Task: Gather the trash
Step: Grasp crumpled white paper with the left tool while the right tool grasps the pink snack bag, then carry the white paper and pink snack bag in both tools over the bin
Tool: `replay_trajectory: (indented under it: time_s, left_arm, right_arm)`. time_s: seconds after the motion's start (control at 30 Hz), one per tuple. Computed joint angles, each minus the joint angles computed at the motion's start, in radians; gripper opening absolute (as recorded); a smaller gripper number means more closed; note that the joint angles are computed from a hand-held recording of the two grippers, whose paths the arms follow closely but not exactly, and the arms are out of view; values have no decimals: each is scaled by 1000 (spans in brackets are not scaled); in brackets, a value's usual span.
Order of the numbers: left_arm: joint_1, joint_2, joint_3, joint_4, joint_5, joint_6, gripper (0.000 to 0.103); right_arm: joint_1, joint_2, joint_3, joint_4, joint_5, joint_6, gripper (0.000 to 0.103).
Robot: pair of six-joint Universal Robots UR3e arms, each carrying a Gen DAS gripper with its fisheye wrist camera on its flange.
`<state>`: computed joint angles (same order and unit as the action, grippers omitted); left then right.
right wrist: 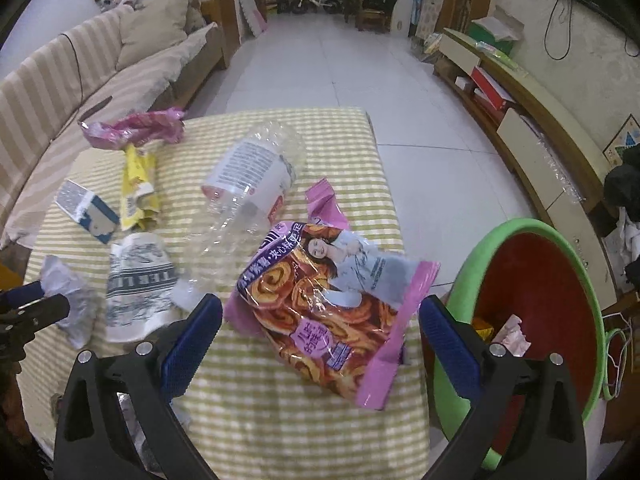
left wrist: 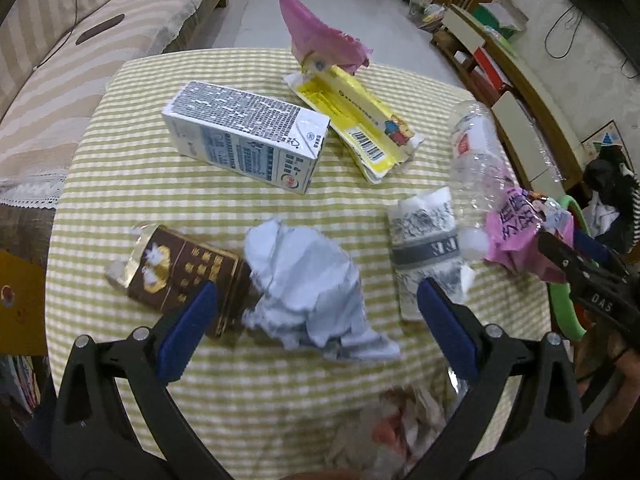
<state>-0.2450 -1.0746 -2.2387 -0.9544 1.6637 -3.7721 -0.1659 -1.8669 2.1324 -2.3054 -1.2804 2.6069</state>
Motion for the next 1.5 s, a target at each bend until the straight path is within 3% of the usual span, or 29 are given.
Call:
replay_trajectory:
  time_s: [0.2,0.27,0.33,0.47,0.57,0.93,1.13,1.5]
  left_arm:
    - [-20,-86,7,46,24,1,92]
    - [-43,-104,13,60,49,-2,79]
    - [-39,-99,14,49,42,2,55]
    - [-11,-51,-15,49,11,25,52]
    - [-6,-14,-20,34,15,21,49]
    - [-46,170,43,-110,86,-34,48]
    - [-35,295,71,-177,72,-61,48]
    - [-135,339,189,-301,165,-157,49]
  right_arm:
    - [8,46,12,-36,9,-17,96]
    - [14,57,14,-37,12,-19,94]
    - [-2,44,24,-19,40,-38,89]
    - [-21,16,28,-1,69,-48,69]
    - [-51,-7,9,65,98,-62,59]
    - [-208,-246,-44,378,258,-197,57]
    - [-335,-399,-108,658,353,-343,57]
    - [-544,-528,-279,1132,475,-633,58]
